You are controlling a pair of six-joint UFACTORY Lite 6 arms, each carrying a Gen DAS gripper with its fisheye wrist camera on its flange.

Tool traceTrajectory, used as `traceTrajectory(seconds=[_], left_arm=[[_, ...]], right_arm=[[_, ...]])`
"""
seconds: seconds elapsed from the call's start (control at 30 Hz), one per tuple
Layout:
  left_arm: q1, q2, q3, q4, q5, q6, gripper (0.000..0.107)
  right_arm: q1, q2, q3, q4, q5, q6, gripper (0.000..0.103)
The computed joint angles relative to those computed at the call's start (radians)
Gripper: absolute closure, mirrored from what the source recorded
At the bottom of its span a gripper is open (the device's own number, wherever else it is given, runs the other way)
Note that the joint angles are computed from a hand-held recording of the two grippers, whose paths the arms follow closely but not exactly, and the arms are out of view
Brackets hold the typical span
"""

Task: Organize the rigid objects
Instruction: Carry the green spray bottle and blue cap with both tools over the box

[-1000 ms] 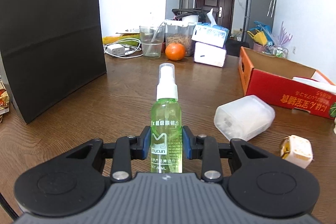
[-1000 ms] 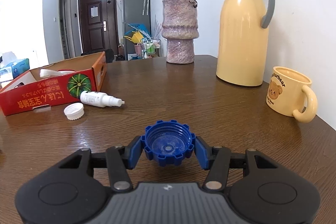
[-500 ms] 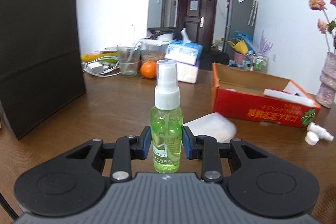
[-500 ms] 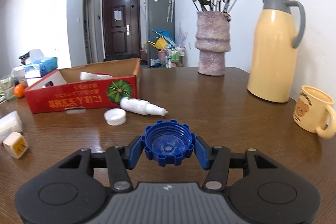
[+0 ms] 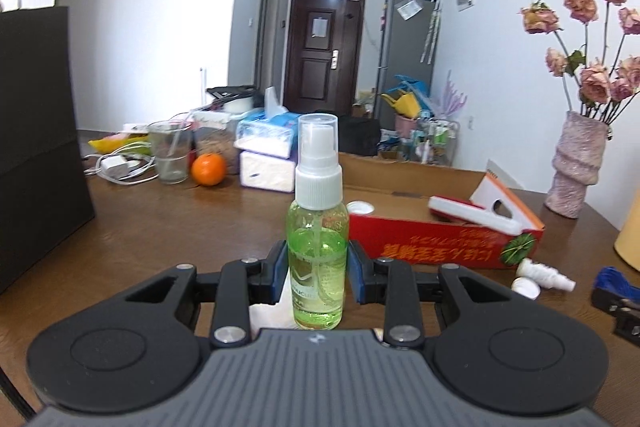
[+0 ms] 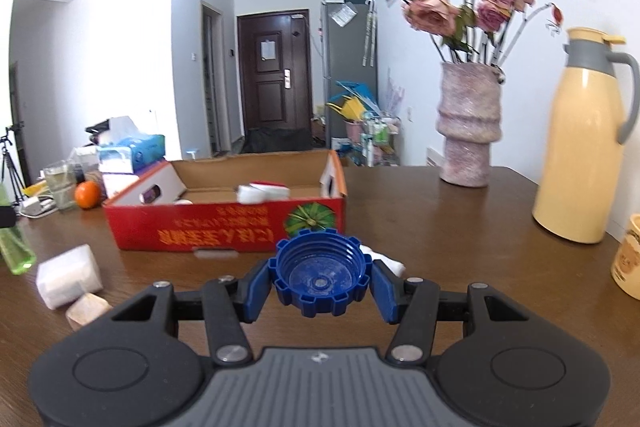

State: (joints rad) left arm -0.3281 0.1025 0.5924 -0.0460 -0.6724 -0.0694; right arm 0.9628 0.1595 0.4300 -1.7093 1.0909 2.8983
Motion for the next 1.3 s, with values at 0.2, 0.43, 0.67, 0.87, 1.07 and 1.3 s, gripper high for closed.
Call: traceTrajectory(seconds=[0.2,0.43,0.67,0.87,1.07,1.3], left_arm=[[-0.070,0.049,0.085,-0.047,0.022,0.021,0.075],[-0.105,0.139,0.219,-0.076,0.064,0.035,0.075],[-0.105,0.239,0.369,-0.091,0.104,0.048,0.075],[-0.095,0.344,0.509,-0.092,0.156,0.043,0.075],[-0.083,0.443,0.651,-0.065,0.211,0.008,0.075],[-0.081,0.508,0.753,-0.083,0.248,0.018,0.075]], right_arm=[[-0.059,0.029,0.083,-0.079,-0.014,-0.045,0.050],[-0.139,0.078,0.173,-0.175,-0.044,-0.074,0.050],[-0.231,0.127,0.272,-0.256,-0.081,-0.115,0.050],[-0.309,0.184,0.349,-0.331,-0.112,-0.102,0.050],[-0.369,0.252,0.434,-0.393,-0.142,-0.088,0.050],[-0.412,0.296,0.490,-0.440,-0.164,-0.084,0.050]])
